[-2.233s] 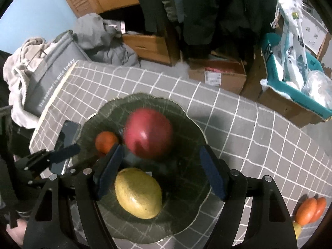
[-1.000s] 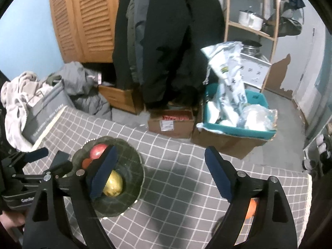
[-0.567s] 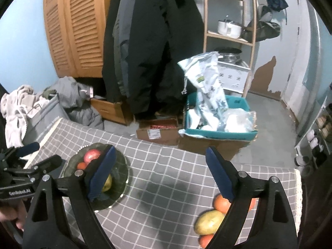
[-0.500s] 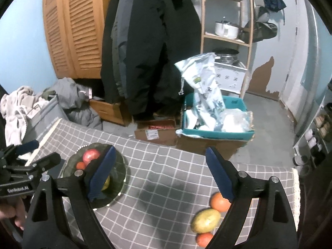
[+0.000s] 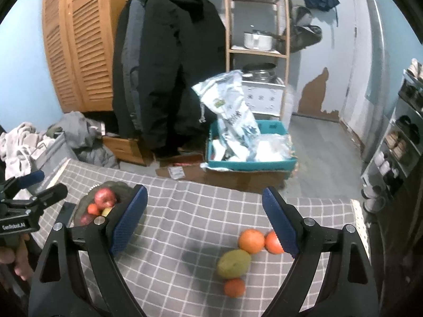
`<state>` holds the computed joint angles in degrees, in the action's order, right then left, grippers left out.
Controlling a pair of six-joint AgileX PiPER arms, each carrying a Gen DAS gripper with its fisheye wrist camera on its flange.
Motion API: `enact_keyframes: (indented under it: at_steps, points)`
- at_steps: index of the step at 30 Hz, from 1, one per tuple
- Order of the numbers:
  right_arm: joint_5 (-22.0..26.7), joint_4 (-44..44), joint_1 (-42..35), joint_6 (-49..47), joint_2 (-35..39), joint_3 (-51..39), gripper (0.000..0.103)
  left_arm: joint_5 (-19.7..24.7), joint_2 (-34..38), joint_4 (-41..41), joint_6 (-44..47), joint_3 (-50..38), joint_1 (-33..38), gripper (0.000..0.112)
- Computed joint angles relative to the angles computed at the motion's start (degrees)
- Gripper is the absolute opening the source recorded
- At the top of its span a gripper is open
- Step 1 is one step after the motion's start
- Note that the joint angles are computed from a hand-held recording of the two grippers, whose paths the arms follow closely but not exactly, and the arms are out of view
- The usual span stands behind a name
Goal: Organize fruits
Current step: 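Withdraw both tools from the bowl back toward the remaining fruits, then move the right tool to the small orange while the left tool approaches the pear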
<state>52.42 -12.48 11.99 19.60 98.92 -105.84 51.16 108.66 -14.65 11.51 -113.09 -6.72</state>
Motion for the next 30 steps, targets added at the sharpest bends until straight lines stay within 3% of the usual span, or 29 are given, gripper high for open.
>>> enact_keyframes:
  at_steps: [16,30]
  points:
    - [-5.0,1.8,-7.4,-0.8,-9.9,16.4,0.088,-2.0,-0.7,5.2,-1.9,4.7,-7.3,0.102]
    - [-6.2,8.7,-12.0,-6.0,-5.5,25.2,0.088,0.0,6.8,8.4,-4.9,4.0,-11.8,0.102]
